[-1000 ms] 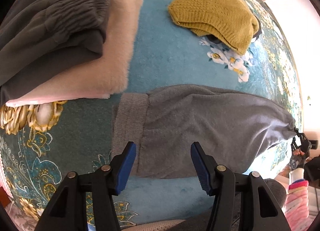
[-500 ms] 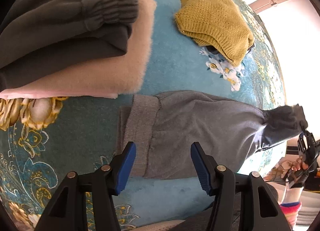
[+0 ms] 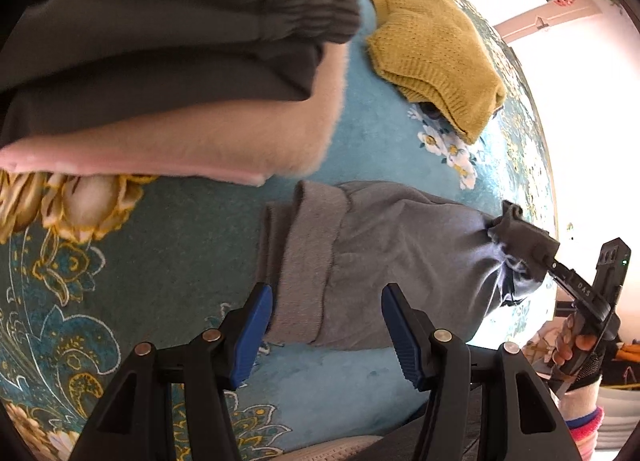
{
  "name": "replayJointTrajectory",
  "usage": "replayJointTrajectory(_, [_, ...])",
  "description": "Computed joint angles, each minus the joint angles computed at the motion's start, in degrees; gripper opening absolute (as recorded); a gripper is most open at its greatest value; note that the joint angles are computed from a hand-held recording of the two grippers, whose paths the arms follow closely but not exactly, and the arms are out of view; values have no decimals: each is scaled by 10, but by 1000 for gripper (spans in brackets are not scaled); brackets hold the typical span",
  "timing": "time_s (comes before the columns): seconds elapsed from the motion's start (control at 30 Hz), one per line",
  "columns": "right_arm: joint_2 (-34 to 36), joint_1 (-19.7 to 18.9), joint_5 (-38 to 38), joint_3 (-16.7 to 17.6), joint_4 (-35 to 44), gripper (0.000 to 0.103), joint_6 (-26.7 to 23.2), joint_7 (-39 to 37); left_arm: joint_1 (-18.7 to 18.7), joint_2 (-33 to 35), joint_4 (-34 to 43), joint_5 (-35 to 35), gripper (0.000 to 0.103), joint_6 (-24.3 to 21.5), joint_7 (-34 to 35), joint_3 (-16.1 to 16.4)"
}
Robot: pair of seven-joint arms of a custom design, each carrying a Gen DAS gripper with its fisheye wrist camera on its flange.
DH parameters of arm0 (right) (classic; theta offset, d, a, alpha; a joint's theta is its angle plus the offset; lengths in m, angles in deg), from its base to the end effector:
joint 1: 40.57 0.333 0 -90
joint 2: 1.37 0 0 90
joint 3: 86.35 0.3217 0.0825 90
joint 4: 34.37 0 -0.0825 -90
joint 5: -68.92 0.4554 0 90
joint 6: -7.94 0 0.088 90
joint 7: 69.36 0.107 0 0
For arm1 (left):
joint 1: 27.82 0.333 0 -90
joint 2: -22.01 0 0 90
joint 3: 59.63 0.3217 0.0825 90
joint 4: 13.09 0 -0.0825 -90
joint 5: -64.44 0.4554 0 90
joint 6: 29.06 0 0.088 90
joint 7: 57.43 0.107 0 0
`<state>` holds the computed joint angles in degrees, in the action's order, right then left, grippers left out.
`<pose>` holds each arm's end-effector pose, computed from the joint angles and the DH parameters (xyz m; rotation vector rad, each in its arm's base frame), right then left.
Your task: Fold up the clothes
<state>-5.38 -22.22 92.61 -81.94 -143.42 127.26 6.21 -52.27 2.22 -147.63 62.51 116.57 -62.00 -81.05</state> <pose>0.5763 0.2647 0.5430 -2.3184 1.3904 0.1725 0.3782 -0.4010 0.4879 2.7342 -1.0145 0.7613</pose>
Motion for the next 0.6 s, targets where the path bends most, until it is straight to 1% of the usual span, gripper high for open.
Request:
replayJointTrajectory(0.07, [16, 7, -37, 9, 18, 20, -36, 1, -1, -2, -6, -5, 61, 6, -2, 1])
replayJointTrajectory(0.1, [25, 11, -56, 13, 28, 22, -54, 1, -1, -3, -9, -6, 61, 10, -4, 1])
replayJointTrajectory(0.17, [39, 20, -107, 22, 43, 23, -90, 9, -2, -6, -13, -7, 61, 16, -2, 2])
replayJointTrajectory(0.2, [45, 23, -116, 24, 49, 28, -105, 5, -2, -7, -14, -8, 61, 16, -1, 2])
replayJointTrajectory(0.23, [47, 24, -114, 24, 50, 31, -115, -1, -3, -9, -17, -9, 61, 16, 0, 3])
replayJointTrajectory(0.27, [48, 24, -110, 24, 51, 36, -125, -7, -4, -11, -21, -13, 61, 17, 1, 4])
replayJointTrajectory(0.33, [45, 20, -70, 18, 50, 37, -136, -20, -6, -15, -30, -21, 61, 19, 1, 6])
replayJointTrajectory(0.4, [37, 14, -54, 13, 40, 40, -110, 5, -8, -17, -37, -28, 61, 18, -1, 6])
replayJointTrajectory(0.5, [27, 6, -33, 7, 27, 41, -69, 43, -12, -16, -44, -39, 61, 16, 1, 9])
replayJointTrajectory(0.6, [31, -2, -14, 2, 12, 41, -38, 134, -16, -11, -48, -50, 61, 17, 8, 12])
